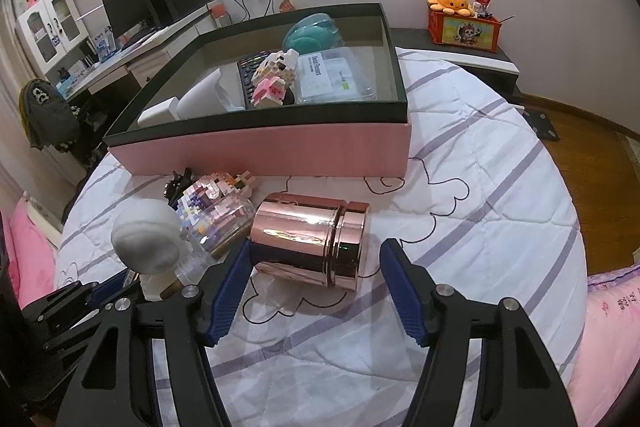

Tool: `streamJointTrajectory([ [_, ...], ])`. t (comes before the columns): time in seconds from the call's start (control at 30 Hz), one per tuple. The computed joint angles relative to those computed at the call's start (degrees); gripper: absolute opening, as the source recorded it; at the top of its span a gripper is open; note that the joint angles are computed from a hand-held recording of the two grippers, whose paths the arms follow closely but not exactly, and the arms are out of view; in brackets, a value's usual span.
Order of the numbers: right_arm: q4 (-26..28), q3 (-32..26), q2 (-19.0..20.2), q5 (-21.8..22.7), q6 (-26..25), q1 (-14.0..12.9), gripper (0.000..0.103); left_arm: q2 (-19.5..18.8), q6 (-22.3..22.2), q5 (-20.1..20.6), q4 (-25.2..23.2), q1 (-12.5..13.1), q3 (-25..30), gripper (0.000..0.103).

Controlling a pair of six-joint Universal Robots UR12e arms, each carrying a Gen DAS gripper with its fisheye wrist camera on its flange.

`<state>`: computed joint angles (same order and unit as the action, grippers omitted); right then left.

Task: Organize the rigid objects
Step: 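Lift both items into the pink box and open both tools to release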

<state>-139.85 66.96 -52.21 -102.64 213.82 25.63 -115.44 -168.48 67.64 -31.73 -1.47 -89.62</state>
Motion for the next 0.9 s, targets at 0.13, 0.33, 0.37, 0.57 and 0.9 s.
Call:
streamJointTrajectory([
  [0.13,0.93,-0.79,0.45,-0.64,-0.53,0.19,0.059,0.47,0.65,-1.08,-0.52,0.48,-0.59,0.015],
  [0.33,1.57,-1.43,1.14,-0.87,-0.31,-0.03,0.059,0.03,-1.21,-0.35,0.41,0.11,-0.33,0.015],
  [0.37,1.79,-1.54,1.27,-1.06,-0.67,-0.01,0.059,0.08,-0.95,-0.5,0.52,0.15,-0.46,0.015],
  [0.57,-0.89,0.18,0.4,-1.3,-1.19,0.12,0.057,1.01,-1.03,-1.37,0.71,1.13,-1.51,0.015],
  [0.9,-3.03,1.3,-1.14,-1.65,-2.14,1.07,0.055,3.08,-2.15,0.4,5.36,2.08,-3.13,0.015],
])
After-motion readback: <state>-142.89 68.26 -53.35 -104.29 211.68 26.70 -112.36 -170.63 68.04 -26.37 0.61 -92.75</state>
